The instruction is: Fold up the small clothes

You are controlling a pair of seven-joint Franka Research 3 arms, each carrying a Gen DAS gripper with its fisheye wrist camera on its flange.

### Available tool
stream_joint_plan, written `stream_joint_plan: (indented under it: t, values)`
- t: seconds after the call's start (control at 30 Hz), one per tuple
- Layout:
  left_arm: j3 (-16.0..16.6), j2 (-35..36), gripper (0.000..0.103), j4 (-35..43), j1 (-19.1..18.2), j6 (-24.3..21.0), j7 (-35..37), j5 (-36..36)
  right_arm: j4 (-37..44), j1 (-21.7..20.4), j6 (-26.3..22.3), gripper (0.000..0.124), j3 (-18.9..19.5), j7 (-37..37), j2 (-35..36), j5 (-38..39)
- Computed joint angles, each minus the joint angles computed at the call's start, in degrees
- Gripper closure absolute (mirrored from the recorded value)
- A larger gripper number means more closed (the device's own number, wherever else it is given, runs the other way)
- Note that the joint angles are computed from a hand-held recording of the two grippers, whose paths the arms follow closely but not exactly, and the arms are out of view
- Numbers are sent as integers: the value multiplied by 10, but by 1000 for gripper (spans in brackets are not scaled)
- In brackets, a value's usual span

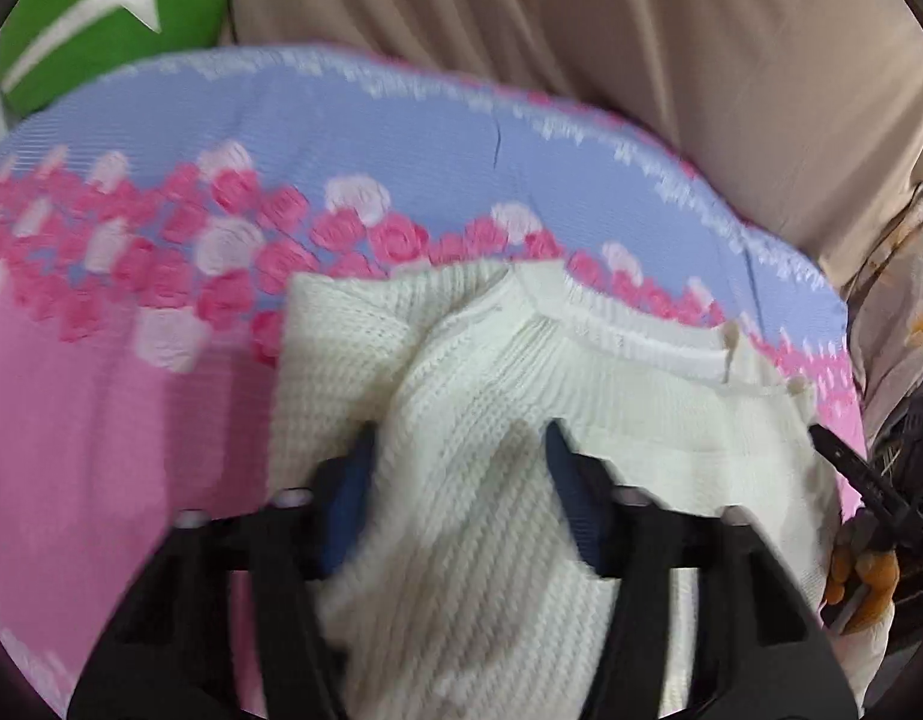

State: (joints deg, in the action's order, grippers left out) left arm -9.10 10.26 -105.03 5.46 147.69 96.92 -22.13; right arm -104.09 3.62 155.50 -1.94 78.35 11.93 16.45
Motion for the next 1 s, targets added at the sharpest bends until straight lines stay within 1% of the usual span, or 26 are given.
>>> stream_joint_plan:
  t: [0.03,0.07,0.1,0.13,0.17,0.2,0.23,0.27,0.3,0.33,0.37,0.4,0.43,0.47,0.5,0.57,0.6,0.67,0.7,0.73,0.77,0.8,0.83,0.87,0.9,1.0]
  values:
    - [5,10,91,9,-4,-6,-16,19,8,-9,-9,107,10,-12,2,2]
    - [2,9,95,9,-1,0,-12,11,9,-30,-8,116,34,-50,-3,44]
    - [1,3,96,5,1,10,-10,9,-2,-31,16,116,39,-104,-18,111]
    - [4,-9,96,-9,-1,43,-16,16,-16,-24,45,116,35,-175,-38,199]
    - [5,-19,96,-20,-1,70,-17,15,-22,-37,63,116,50,-238,-52,281]
    - [6,-24,96,-26,-1,87,-22,17,-21,-55,69,116,65,-261,-58,323]
    - [11,-23,96,-26,-4,97,-39,33,-17,-54,74,116,60,-251,-54,325]
    - [17,-15,96,-22,-9,100,-61,60,-9,-37,76,116,35,-211,-37,286]
    - [18,-1,96,-11,-10,92,-71,75,3,-9,68,116,-3,-135,-12,208]
    - [20,19,96,6,-12,71,-88,94,26,1,43,116,-22,-73,17,143]
    - [16,35,96,13,-10,70,-100,106,44,-6,8,117,-21,-46,41,118]
    - [17,35,95,1,-13,100,-104,117,49,-27,5,118,1,-55,45,134]
    - [22,31,95,-3,-19,106,-122,143,42,-33,3,117,4,-47,32,135]
    - [24,27,94,-6,-21,107,-138,161,32,-31,14,115,3,-36,18,130]
    - [24,22,93,-10,-23,109,-150,176,9,-17,45,114,-8,-5,-1,101]
    - [36,-9,90,-40,-34,127,-201,227,-42,6,103,105,-23,53,-42,33]
    - [40,-29,87,-60,-38,140,-223,253,-66,6,122,105,-14,40,-64,39]
    - [48,-83,82,-111,-48,175,-288,330,-104,4,128,105,24,-82,-109,147]
    - [42,-109,79,-137,-49,194,-282,328,-112,13,116,105,31,-133,-120,189]
    - [47,-136,77,-164,-66,209,-240,287,-122,29,91,104,38,-185,-132,227]
    - [40,-150,74,-178,-78,211,-170,215,-128,43,69,104,41,-215,-135,248]
    - [49,-161,73,-187,-109,199,-85,136,-130,58,35,104,45,-246,-134,271]
    - [52,-164,73,-191,-128,184,-37,93,-130,71,-4,104,48,-275,-130,294]
    - [50,-165,73,-193,-139,164,-12,73,-132,81,-34,104,51,-295,-126,312]
    - [44,-161,71,-194,-142,149,-4,72,-134,89,-53,104,54,-303,-120,313]
    - [25,-150,71,-212,-124,124,-68,146,-170,105,-31,104,59,-278,-122,256]
